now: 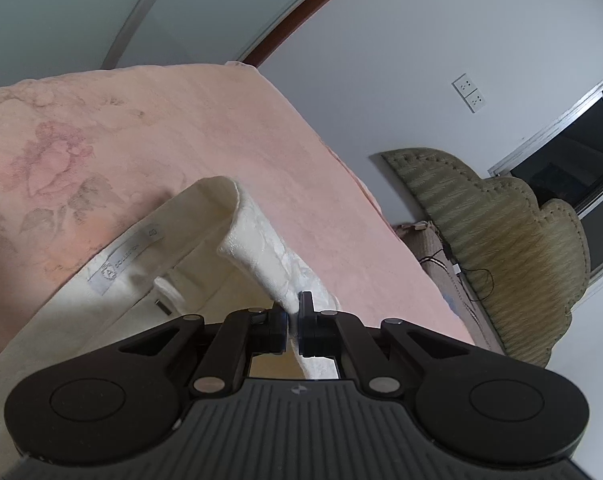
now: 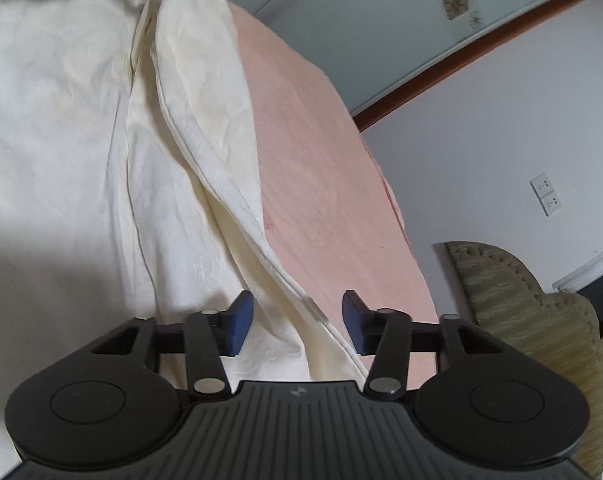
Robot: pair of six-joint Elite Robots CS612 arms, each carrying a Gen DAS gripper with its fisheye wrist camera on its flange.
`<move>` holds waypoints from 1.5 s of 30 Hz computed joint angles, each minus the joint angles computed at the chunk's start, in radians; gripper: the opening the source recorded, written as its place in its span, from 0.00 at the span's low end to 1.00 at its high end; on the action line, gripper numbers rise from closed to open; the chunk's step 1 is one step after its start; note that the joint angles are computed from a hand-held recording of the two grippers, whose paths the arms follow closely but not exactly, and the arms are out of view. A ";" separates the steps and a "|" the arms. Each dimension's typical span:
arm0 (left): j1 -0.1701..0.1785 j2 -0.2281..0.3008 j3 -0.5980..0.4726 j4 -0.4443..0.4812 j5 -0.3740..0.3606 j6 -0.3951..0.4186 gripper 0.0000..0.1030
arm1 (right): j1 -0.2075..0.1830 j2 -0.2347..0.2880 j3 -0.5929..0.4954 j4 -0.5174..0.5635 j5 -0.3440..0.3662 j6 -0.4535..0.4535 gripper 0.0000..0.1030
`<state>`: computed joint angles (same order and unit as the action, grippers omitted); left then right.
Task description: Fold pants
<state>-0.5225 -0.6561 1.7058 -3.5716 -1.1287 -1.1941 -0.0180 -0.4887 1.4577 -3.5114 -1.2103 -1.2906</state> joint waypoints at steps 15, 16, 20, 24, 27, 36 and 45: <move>-0.067 -0.045 0.120 -0.097 0.127 0.195 0.01 | -0.047 -0.115 0.197 -0.034 0.127 0.134 0.04; -0.073 -0.053 0.143 -0.109 0.124 0.200 0.01 | -0.056 -0.131 0.229 -0.036 0.153 0.147 0.04; -0.098 -0.087 0.234 -0.129 0.109 0.196 0.01 | -0.088 -0.192 0.350 0.016 0.248 0.180 0.04; -0.129 -0.114 0.304 -0.088 0.115 0.169 0.01 | -0.101 -0.220 0.437 0.058 0.286 0.182 0.04; -0.146 -0.124 0.328 -0.029 0.128 0.162 0.01 | -0.107 -0.230 0.473 0.082 0.306 0.194 0.04; -0.163 -0.128 0.352 0.031 0.139 0.077 0.02 | -0.122 -0.234 0.506 0.091 0.325 0.224 0.04; -0.187 -0.149 0.336 0.210 0.215 -0.013 0.20 | -0.127 -0.189 0.511 -0.038 0.322 0.337 0.10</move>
